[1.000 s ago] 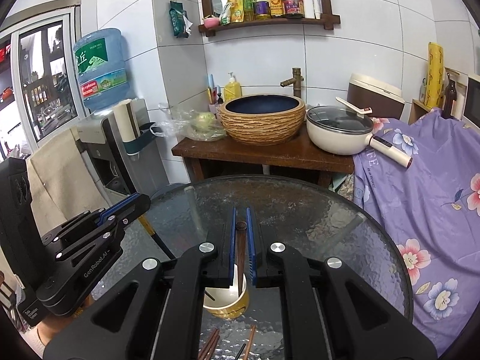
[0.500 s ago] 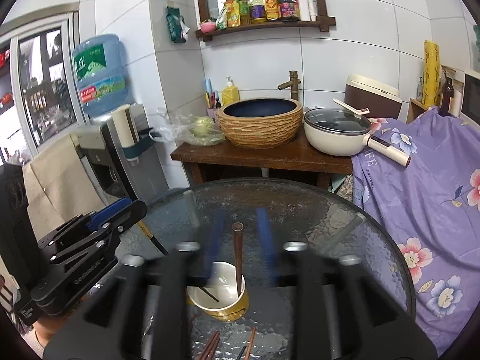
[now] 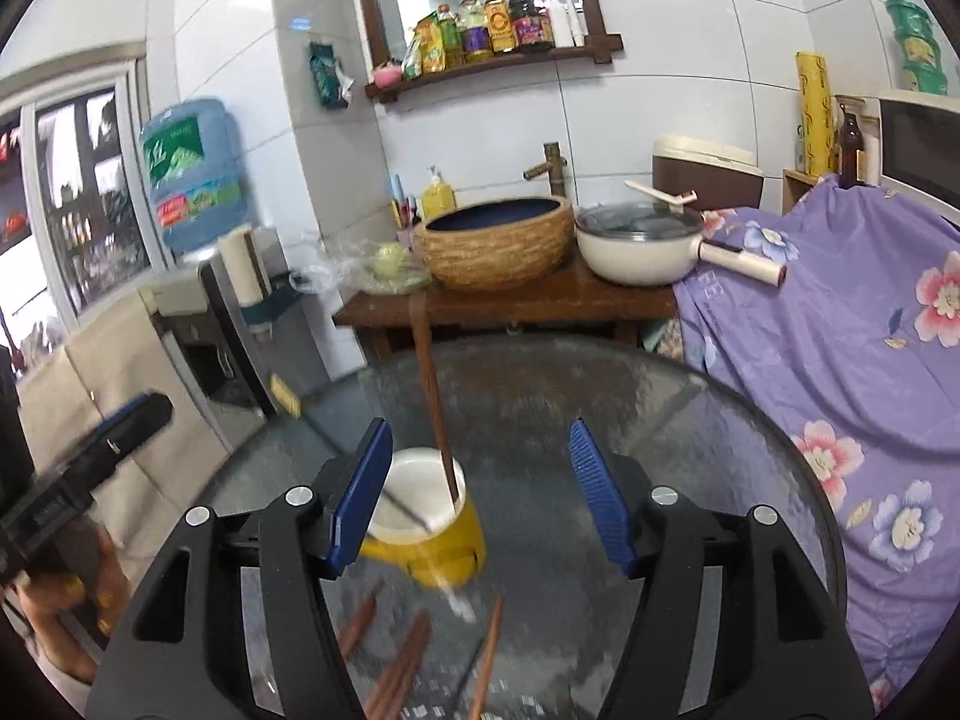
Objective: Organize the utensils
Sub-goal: 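Move both tools back over the remaining chopsticks on the table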
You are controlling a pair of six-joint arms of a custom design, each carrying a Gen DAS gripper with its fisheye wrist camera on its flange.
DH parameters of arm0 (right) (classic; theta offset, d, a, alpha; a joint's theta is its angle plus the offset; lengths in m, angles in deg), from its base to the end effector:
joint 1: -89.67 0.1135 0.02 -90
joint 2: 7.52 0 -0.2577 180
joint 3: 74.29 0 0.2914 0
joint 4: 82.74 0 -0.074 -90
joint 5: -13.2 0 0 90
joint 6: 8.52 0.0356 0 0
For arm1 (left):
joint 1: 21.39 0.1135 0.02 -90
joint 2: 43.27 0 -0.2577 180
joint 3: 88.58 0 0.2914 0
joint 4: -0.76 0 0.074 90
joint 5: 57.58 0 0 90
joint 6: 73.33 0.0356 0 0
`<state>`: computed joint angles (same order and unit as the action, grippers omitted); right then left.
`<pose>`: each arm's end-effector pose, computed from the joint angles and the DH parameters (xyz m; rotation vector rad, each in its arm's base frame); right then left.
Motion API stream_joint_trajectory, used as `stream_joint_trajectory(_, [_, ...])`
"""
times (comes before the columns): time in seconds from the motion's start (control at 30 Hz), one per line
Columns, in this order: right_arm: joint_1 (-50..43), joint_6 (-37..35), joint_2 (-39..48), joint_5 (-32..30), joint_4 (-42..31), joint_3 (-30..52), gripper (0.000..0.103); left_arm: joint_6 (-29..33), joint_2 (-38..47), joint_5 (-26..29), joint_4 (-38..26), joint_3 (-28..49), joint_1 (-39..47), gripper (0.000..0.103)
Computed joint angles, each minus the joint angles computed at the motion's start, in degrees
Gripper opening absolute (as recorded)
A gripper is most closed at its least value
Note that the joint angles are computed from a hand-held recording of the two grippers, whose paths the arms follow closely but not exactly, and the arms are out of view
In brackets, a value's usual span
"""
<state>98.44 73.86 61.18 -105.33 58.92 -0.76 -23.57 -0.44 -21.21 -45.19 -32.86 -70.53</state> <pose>0.2984 0.0632 0.3200 -0.5846 2.0424 0.5465 0.1491 -0.1286 0.3018 -0.3587 1.8663 -0.0404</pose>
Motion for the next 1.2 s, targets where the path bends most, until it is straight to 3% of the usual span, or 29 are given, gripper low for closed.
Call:
stream_joint_trajectory(0.17, [0.6, -7.0, -11.4, 3.6, 2.5, -13.5, 0.062, -10.6, 1.2, -3.8, -10.0, -1.9, -8.0, 0.096])
stream_joint_trajectory(0.43, [-4.1, -10.7, -20.2, 0.0, -2.4, -23.6, 0.062, -31.9, 5.8, -8.3, -25.2, -3.7, -18.6, 0.096])
stream_joint_trajectory(0.63, [-6.6, -13.6, -27.8, 0.7, -5.8, -32.2, 0.062, -50.5, 14.0, -7.8, -35.8, -3.5, -26.2, 0.096])
stream_joint_trajectory(0.8, [-10.6, -15.6, -35.8, -1.6, -11.3, -38.8, 0.062, -67.9, 23.0, -4.2, -43.9, -2.7, -34.3, 0.096])
stream_joint_trajectory(0.97, [-11.6, -17.5, -48.3, -0.9, -18.5, -45.1, 0.062, -78.6, 28.1, 1.4, -46.3, -3.3, -40.7, 0.095])
stream_joint_trajectory(1.2, [-11.0, -17.5, -58.2, 0.7, -24.5, -48.5, 0.062, -84.3, 30.5, 6.3, -45.2, -4.8, -45.6, 0.072])
